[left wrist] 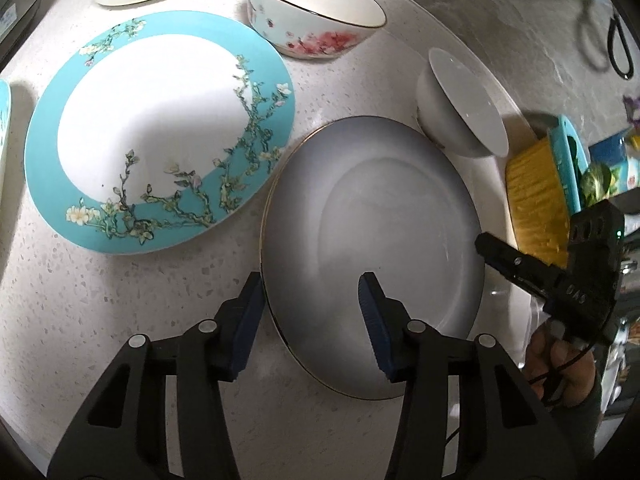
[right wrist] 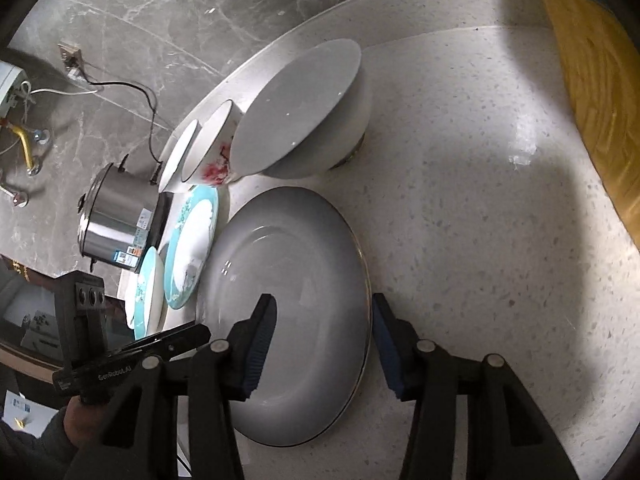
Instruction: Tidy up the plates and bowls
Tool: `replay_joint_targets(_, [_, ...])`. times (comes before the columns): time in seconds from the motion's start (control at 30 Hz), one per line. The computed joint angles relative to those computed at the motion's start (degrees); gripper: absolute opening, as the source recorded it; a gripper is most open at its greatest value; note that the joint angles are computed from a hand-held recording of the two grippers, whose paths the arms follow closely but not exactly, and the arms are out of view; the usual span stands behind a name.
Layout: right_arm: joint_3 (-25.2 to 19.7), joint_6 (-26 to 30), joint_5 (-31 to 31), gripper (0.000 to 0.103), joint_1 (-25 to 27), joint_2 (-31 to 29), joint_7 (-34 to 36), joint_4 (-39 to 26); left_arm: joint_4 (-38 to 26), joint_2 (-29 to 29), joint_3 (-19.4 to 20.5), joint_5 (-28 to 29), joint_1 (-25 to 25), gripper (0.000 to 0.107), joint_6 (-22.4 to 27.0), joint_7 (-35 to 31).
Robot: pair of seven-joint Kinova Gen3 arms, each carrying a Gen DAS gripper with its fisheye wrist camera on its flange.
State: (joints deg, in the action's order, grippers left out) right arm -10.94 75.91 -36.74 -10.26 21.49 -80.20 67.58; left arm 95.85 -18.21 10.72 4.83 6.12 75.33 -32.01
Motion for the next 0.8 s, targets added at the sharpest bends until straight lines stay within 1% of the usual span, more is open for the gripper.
replay_joint_targets(0.03, [0.29, 0.34, 1.39, 0.043, -0.78, 0.04, -0.69, -0.72, -0.56, 0.41, 0.63, -0.99, -0.17, 0.042, 0.84, 0.33])
replay_joint_targets(0.07, [0.47, 0.73, 3.19, 0.039, -1.64, 0.18, -1.44, -1.66, -1.41, 1.09, 1.57, -2.39, -0.38, 0.033, 2.29, 1.01])
replay_joint_targets(0.1, [1.40, 0.98, 5.06, 0.029, -2.98, 0.21, -2.24, -2.47, -1.65, 1.23, 1.90, -3.50, -0.28, 0.027, 3.40, 1.45])
replay_joint_targets(0.13, [1.64, 1.13, 5.99, 0.019, -3.26, 0.34, -2.90, -2.82, -1.80, 1.34, 1.61, -3.69, -0.30, 0.025, 3.57, 1.26])
replay_joint_targets(0.17, [0.83, 1.57, 5.99, 0.019, -2.47, 0.83, -3.73, -3.37, -1.42, 1.01, 0.87, -3.40, -0.15, 0.025, 3.26, 0.75])
replay_joint_targets(0.2, [1.02, 2.22, 5.36, 0.019, -2.21, 1.28, -3.85, -3.85, -1.73, 1.29, 0.69, -3.43, -0.10, 0.025, 3.51, 0.44])
replay_joint_targets(0.27, [0.92, 2.91, 6.32, 0.018, -2.61, 1.55, -4.06, -4.80, -2.74, 2.09, 1.07, -4.09, -0.03, 0.025, 4.45, 0.50])
replay_joint_targets(0.37, [1.04, 4.02, 7.30, 0.019, -3.22, 2.01, -5.89, -6.25, -3.29, 2.64, 0.66, -4.08, 0.23, 0.024, 4.36, 0.27])
replay_joint_targets(0.6, [0.89, 4.37, 7.44, 0.018, -2.62, 1.07, -5.87, -5.21, -2.64, 2.08, -0.79, -2.60, 0.27, 0.023, 3.87, -1.35])
replay_joint_targets(0.8, [1.19, 5.33, 8.15, 0.018, -2.56, -0.67, -5.59, -4.36, -2.46, 1.32, 0.87, -2.16, 0.57, 0.023, 4.32, 0.41])
